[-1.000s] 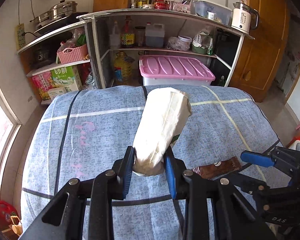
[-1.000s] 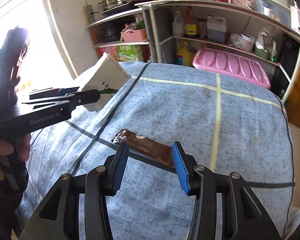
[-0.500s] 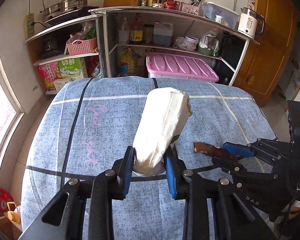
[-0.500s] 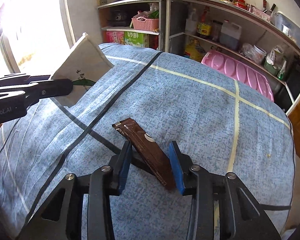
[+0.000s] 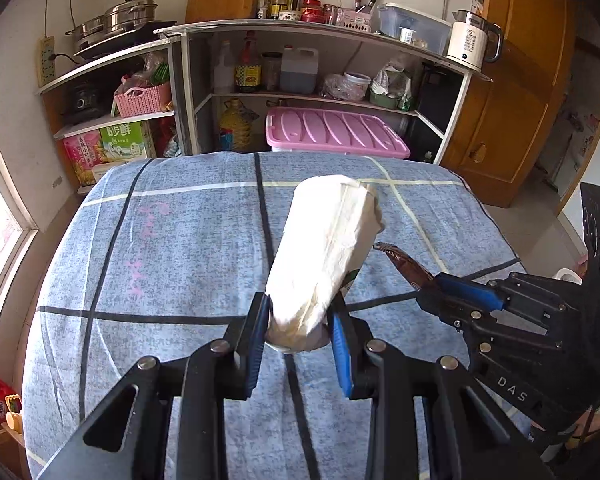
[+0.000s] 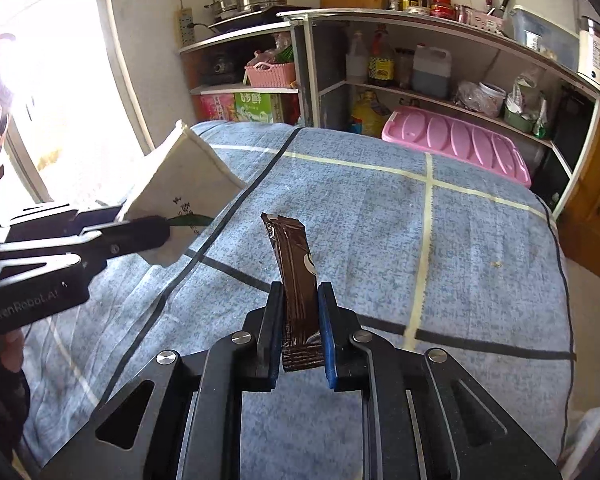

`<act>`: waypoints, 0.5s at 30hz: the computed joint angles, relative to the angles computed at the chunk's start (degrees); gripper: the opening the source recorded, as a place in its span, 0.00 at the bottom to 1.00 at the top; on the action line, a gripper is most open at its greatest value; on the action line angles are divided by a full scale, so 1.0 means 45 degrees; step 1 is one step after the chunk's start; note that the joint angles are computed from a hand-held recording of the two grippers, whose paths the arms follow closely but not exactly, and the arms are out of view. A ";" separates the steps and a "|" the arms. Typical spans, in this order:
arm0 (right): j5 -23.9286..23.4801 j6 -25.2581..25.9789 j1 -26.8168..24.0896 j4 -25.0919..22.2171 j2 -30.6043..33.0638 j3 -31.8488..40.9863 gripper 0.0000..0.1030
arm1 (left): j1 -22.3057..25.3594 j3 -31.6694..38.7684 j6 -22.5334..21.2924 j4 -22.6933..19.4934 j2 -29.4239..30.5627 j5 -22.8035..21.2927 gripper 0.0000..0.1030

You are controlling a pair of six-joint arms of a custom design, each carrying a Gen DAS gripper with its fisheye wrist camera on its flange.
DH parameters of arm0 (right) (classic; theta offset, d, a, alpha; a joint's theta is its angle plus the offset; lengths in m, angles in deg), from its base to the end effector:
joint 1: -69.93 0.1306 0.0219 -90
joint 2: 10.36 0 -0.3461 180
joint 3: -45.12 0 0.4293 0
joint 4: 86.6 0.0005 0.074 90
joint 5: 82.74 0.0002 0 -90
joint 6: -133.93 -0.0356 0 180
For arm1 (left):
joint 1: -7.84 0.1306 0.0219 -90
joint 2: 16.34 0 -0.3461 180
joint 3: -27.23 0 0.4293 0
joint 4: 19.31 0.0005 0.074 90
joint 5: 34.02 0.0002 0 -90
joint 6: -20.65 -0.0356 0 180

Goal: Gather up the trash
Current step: 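Lift the cloth bag and brown wrapper and carry both over the bin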

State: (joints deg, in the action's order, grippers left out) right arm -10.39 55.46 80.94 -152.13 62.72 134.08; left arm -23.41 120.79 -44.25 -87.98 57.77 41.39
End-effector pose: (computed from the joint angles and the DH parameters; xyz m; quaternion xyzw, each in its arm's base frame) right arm 0.3944 0.0872 0.4968 -0.2332 0.8993 0.1425 0.3415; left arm 0.3486 -0.2016 0.5242 0.0057 0.9308 -0.0583 0.3608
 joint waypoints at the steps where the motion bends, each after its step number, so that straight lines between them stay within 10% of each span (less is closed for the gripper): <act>1: -0.0148 -0.0021 -0.0197 -0.0053 -0.0243 -0.0079 0.17 | -0.0260 0.0070 0.0085 0.0048 0.0025 -0.0053 0.31; 15: -0.1288 0.0141 -0.3904 -0.1323 -0.2607 -0.0570 0.17 | -0.3688 0.1746 0.0741 0.0288 0.1215 -0.1315 0.31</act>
State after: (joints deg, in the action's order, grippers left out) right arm -16.19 56.10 63.38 -158.09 50.99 131.51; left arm -40.01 128.65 -40.92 -86.68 63.24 35.48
